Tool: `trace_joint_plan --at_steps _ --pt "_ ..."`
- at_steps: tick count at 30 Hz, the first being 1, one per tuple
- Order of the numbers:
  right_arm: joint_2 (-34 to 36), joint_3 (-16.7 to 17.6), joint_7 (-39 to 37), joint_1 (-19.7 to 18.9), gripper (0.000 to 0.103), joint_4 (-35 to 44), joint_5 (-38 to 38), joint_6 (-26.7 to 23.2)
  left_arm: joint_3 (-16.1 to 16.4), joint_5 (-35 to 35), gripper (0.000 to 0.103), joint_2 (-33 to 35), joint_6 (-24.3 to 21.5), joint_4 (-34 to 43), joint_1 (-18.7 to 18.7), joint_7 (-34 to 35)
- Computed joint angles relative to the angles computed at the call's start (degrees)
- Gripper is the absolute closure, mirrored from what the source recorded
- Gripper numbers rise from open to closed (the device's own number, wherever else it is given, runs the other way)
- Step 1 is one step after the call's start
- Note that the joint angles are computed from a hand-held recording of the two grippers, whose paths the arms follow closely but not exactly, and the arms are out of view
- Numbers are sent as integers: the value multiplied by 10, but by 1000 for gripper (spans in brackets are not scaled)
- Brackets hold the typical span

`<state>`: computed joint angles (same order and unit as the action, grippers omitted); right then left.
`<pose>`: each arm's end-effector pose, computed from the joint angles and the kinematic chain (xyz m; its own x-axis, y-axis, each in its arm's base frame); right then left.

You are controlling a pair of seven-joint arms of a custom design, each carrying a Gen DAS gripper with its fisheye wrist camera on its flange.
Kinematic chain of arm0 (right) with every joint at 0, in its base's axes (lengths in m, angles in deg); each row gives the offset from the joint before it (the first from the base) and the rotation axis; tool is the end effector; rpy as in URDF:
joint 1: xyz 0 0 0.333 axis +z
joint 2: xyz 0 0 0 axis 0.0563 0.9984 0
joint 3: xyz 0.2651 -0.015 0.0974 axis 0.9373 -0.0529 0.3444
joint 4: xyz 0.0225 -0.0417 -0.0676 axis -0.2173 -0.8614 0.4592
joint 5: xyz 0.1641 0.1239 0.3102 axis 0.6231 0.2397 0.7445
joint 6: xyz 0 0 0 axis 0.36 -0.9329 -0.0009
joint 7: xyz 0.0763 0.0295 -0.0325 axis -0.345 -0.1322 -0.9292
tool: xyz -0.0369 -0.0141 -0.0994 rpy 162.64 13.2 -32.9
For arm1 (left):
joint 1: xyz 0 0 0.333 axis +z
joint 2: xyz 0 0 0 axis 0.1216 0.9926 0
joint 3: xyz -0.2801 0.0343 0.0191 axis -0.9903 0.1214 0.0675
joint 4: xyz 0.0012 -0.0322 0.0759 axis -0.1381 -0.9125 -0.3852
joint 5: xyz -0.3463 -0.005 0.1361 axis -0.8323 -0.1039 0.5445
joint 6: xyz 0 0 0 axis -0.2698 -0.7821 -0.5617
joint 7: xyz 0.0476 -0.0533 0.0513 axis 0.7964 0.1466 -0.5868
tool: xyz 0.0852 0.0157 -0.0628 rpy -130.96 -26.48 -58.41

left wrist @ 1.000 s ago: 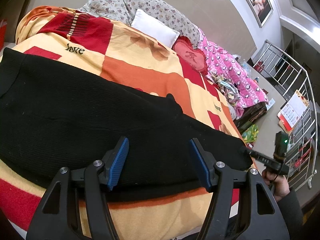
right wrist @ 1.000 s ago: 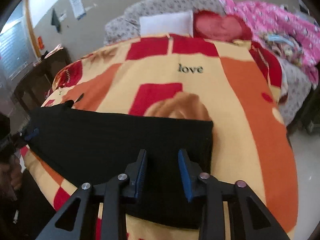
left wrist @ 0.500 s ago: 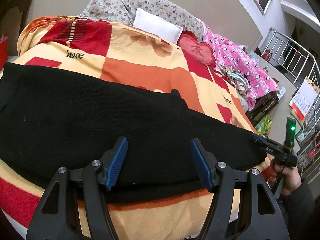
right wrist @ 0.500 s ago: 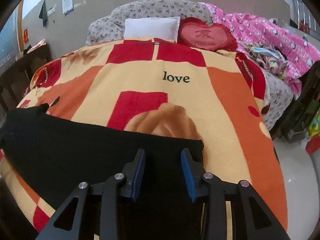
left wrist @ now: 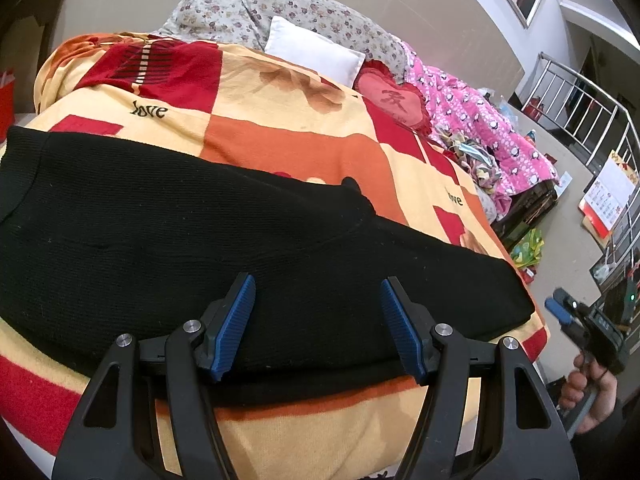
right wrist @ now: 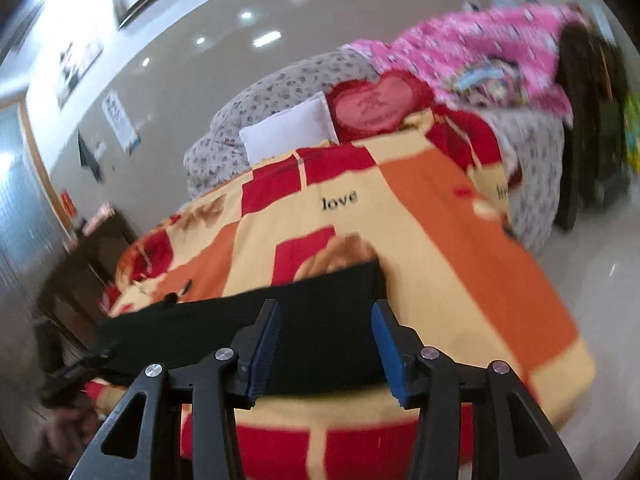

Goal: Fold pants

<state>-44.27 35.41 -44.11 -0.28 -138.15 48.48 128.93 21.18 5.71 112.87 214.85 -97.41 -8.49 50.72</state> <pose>0.6343 0.0033 0.2974 0.3152 -0.8125 -0.4904 -0.6871 0.1611 -0.7085 0.5416 -0.1436 0.2593 0.1287 -0.8934 0.4304 -0.5900 -0.4178 -0.6909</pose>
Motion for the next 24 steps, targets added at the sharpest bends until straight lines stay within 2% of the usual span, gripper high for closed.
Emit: trace_joint_plan --at_steps 3,6,9,12,16,19,24 --pt "0 -4 67 -23 57 -15 -9 -61 -1 3 38 0 1 0 2 -2" --pt "10 -5 156 -53 57 -15 15 -127 -1 2 38 0 1 0 1 -2" --pt "14 -7 238 -70 55 -19 44 -160 2 -3 38 0 0 1 -3 1" --pt "7 -14 285 -56 54 -22 22 -141 4 -7 38 -1 -1 0 -6 5" --pt "23 -12 332 -49 54 -6 -20 -161 3 -8 38 -1 -1 0 -6 5" --pt "45 -12 386 -34 54 20 -64 -137 0 -4 38 0 0 0 -3 2" --pt "61 4 411 -41 55 38 -61 -112 -6 11 38 0 4 -1 8 -8"
